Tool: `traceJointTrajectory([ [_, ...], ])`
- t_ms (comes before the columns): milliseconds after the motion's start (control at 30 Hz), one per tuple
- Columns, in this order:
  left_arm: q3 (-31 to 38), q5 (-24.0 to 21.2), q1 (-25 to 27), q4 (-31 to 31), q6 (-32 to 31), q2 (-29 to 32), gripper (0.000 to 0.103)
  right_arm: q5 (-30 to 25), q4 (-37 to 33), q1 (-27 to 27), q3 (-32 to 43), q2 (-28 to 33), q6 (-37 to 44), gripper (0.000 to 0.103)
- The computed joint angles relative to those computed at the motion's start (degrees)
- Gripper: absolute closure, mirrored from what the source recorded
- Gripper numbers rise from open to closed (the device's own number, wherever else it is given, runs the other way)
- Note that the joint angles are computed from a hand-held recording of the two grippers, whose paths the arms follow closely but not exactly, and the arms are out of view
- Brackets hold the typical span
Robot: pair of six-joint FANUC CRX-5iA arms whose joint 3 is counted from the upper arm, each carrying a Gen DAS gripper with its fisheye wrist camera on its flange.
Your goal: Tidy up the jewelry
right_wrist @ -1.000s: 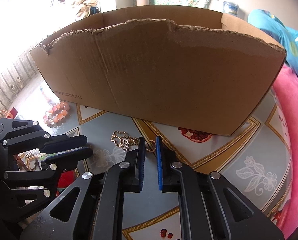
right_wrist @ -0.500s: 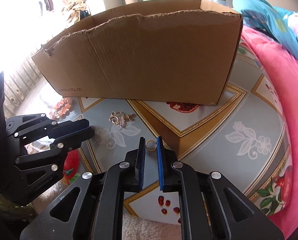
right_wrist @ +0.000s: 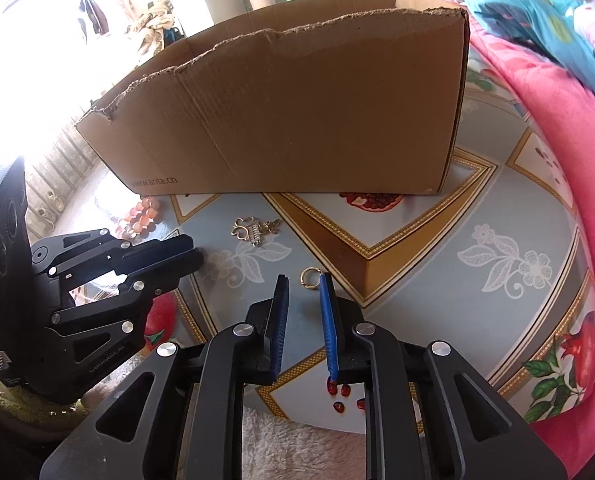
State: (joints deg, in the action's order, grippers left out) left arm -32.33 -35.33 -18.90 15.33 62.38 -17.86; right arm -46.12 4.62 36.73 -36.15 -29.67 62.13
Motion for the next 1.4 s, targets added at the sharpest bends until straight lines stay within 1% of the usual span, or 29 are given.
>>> traceJointTrajectory([
  [67, 0.13, -0.08, -0.04, -0.05, -0.14, 0.13, 0.091, 0.71, 0.94, 0.08, -0.53, -0.28, -0.90, 0.086],
  [133, 0.16, -0.10, -0.01, -0.03, -0.18, 0.15, 0.091, 0.71, 0.48, -0.38, -0.41, -0.08, -0.30, 0.083],
  [233, 0.19, -0.14, -0.05, -0.15, 0.04, 0.12, 0.091, 0.27, -2.72, -1.37, 0.69, 0.55, 2.50, 0.080],
  [333, 0.11, -0.09, -0.01, -0.15, 0.07, 0.03, 0.091, -0.73, -6.81, -2.24, 2.19, 0.84, 6.30, 0.079],
  [400, 0.12, 0.02, -0.09, -0.32, 0.37, 0.06, 0.091, -0.55, -5.90, -1.60, 1.71, 0.31, 5.54, 0.079],
  [567, 0.13, -0.01, -0.08, -0.34, 0.21, 0.05, 0.091, 0.16, -0.50, -0.20, 0.07, -0.21, 1.07, 0.079],
  [667, 0.16, 0.03, -0.09, -0.51, 0.38, 0.04, 0.091, 0.05, -1.12, -0.48, 0.11, 0.17, 1.73, 0.079],
  [700, 0.16, -0.01, -0.08, -0.51, 0.44, 0.02, 0.091, -0.02, -2.09, -0.62, 0.31, 0.12, 2.56, 0.078],
  [767, 0.19, -0.05, -0.16, -0.68, 0.68, 0.00, 0.091, -0.72, -6.31, -1.93, 1.60, 0.25, 6.23, 0.078],
  [800, 0.24, -0.04, -0.19, -0.80, 0.80, 0.02, 0.091, -0.45, -5.94, -1.41, 1.39, 0.32, 5.90, 0.078],
  [933, 0.19, -0.04, -0.15, -0.71, 0.61, 0.00, 0.091, 0.79, 0.39, 1.03, -0.69, -0.57, 1.63, 0.078],
  [1000, 0.22, -0.02, -0.09, -0.63, 0.34, 0.07, 0.091, 1.08, 1.58, 0.93, -0.82, -0.42, 2.07, 0.078],
  [1033, 0.22, -0.02, -0.17, -0.72, 0.44, 0.05, 0.091, 1.26, 1.87, 0.75, -0.82, -0.31, 2.83, 0.078],
  [1133, 0.24, -0.02, -0.18, -0.70, 0.37, 0.06, 0.091, 1.43, 0.72, -0.04, -0.27, 0.33, 8.64, 0.078],
  [1300, 0.29, -0.04, -0.24, -0.86, 0.52, 0.05, 0.091, 1.59, 1.47, 0.07, -0.09, 1.51, 16.73, 0.078],
  [1400, 0.29, -0.05, -0.24, -0.86, 0.55, 0.04, 0.091, 0.96, -1.57, -1.46, 1.40, 2.81, 23.19, 0.079],
])
